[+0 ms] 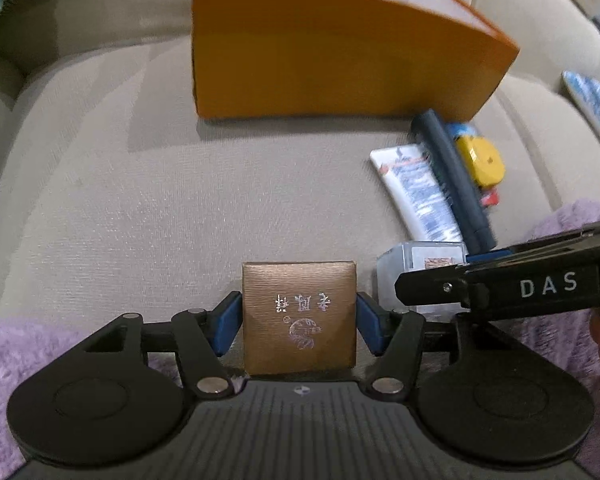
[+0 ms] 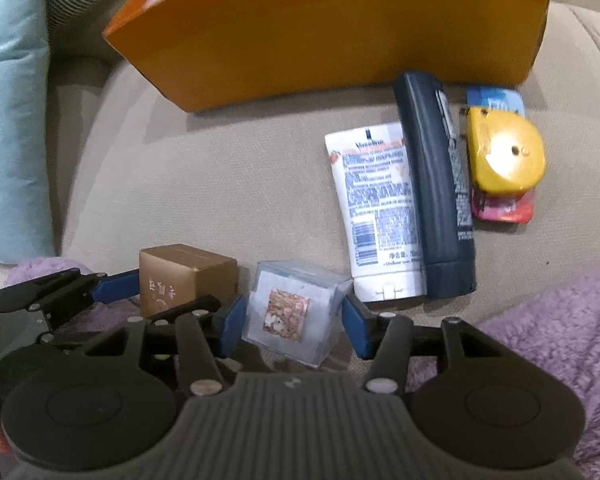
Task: Organize rigid objects
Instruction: 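Carry the brown box with the left gripper while the right carries the clear cube into the box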
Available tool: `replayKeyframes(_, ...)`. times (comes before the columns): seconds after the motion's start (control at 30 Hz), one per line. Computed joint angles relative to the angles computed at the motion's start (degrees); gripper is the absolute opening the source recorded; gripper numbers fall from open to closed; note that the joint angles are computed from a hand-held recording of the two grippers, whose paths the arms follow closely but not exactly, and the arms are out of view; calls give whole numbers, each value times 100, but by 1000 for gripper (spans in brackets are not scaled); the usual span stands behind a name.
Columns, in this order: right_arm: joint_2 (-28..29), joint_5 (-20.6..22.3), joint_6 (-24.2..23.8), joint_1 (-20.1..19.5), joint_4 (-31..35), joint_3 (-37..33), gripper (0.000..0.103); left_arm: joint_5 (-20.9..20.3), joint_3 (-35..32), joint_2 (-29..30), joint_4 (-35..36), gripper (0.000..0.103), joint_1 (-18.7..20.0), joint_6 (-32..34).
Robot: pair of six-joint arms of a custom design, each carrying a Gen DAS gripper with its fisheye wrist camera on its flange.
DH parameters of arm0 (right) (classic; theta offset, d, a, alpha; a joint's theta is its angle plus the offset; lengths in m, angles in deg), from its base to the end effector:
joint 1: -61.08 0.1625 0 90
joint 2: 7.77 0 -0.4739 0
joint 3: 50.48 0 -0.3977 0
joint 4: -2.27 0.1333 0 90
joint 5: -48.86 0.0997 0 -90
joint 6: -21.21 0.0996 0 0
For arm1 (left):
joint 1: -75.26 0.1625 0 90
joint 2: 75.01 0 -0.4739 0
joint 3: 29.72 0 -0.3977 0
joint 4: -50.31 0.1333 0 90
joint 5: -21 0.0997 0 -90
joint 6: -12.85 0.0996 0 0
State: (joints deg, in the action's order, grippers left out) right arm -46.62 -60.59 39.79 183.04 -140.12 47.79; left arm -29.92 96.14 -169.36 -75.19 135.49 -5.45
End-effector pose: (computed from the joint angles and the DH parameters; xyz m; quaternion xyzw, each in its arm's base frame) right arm 0.4337 -0.5060 0.0120 0.1249 -0.9759 0.0173 0.1783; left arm -0.0323 -0.4515 0.3570 0.0825 0.9383 -0.1661 0.2919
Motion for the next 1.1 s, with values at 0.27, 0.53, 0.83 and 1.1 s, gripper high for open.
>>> replayKeyframes(0.27, -481, 63, -544, 51, -516, 91, 54, -450, -474, -279, -135, 69, -129, -225)
replayKeyframes(0.53, -473, 39, -1676, 5, -705, -761, 54, -707, -1785, 613, -486, 69, -159, 541)
replayKeyframes(0.83, 525, -328, -2707, -339, -66, -2417, 54, -927, -3413, 2394, -543, 69, 543, 1006)
replayKeyframes(1.1, 1272, -713, -3292, -637, 604, -3454, 54, -813, -4299, 3436, -291, 69, 983, 1030)
